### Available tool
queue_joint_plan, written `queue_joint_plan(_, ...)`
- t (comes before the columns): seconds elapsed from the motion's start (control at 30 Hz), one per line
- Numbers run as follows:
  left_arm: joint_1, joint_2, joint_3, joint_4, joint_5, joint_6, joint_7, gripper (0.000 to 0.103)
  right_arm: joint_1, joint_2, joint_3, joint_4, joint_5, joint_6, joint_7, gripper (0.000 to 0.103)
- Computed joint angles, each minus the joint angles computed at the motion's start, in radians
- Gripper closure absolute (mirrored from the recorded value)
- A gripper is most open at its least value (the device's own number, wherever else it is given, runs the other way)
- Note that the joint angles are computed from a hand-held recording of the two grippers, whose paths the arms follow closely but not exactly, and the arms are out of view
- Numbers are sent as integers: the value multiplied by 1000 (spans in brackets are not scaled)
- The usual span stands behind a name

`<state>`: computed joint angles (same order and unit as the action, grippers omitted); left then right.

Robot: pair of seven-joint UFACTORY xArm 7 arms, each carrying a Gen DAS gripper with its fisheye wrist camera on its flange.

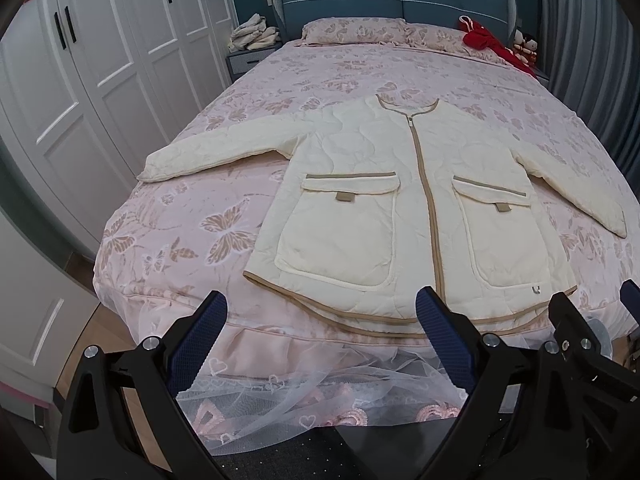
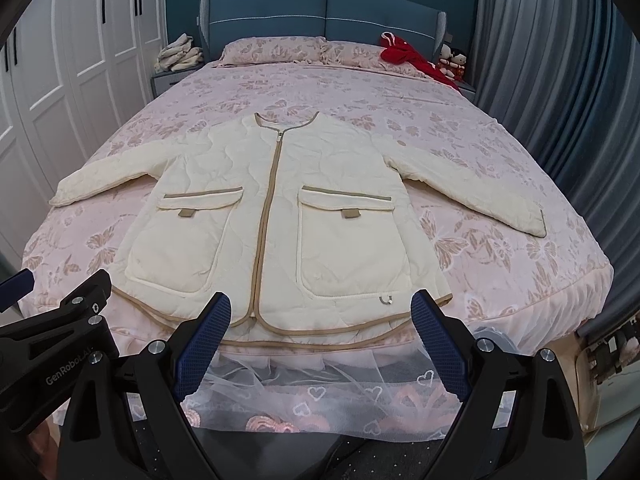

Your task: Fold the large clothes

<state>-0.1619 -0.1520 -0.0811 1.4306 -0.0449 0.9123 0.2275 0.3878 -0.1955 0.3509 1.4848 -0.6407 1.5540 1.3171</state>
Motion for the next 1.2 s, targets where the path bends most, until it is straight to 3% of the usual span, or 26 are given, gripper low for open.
queue_joint_plan(1.2, 4, 8, 2, 24, 6, -3, -2, 11, 1, 2, 0, 18, -20, 17, -7, 13)
